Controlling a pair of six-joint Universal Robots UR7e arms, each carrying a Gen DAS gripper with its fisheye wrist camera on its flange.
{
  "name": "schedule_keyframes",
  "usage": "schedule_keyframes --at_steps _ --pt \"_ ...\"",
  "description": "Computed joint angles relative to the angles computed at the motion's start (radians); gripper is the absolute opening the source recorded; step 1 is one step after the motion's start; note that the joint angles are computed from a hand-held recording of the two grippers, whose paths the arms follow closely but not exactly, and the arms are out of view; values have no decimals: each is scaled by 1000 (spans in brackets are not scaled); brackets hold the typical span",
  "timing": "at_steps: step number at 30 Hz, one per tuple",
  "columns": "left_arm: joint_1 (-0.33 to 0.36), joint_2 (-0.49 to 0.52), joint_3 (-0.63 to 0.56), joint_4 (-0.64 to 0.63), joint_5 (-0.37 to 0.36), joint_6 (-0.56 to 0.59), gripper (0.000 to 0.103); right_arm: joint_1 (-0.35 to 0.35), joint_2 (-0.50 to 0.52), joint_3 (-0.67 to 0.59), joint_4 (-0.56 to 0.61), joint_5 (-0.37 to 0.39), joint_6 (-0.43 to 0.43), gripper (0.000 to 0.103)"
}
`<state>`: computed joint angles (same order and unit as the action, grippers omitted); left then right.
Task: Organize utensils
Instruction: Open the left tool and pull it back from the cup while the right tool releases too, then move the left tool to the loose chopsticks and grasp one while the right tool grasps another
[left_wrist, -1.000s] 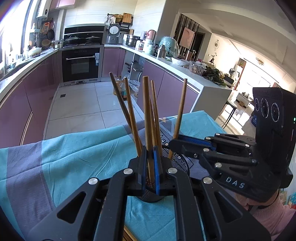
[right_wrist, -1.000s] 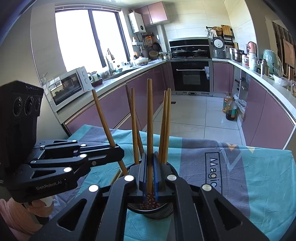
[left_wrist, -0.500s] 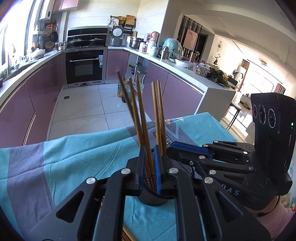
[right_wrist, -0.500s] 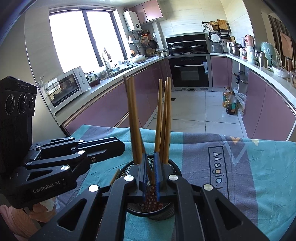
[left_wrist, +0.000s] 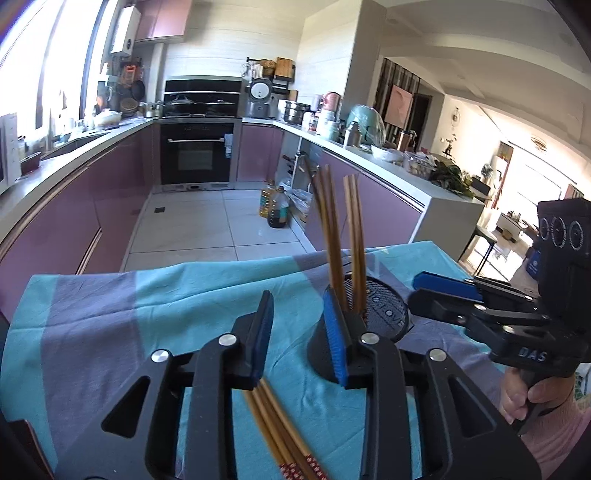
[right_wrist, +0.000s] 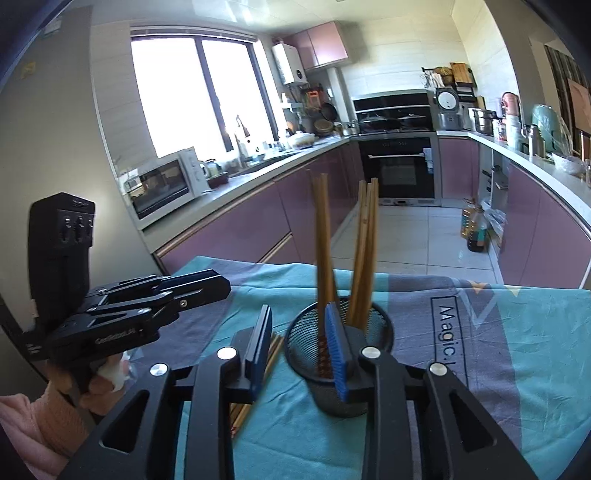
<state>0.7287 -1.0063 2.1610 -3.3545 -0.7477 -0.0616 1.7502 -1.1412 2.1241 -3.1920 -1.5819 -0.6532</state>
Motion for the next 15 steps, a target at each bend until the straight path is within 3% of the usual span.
schedule_keyframes --at_steps 10,15 --pt "-21 -67 175 -26 75 -104 30 1 33 53 27 -38 3 36" --pt "-1 -72 213 34 57 -171 30 1 81 48 57 -80 20 36"
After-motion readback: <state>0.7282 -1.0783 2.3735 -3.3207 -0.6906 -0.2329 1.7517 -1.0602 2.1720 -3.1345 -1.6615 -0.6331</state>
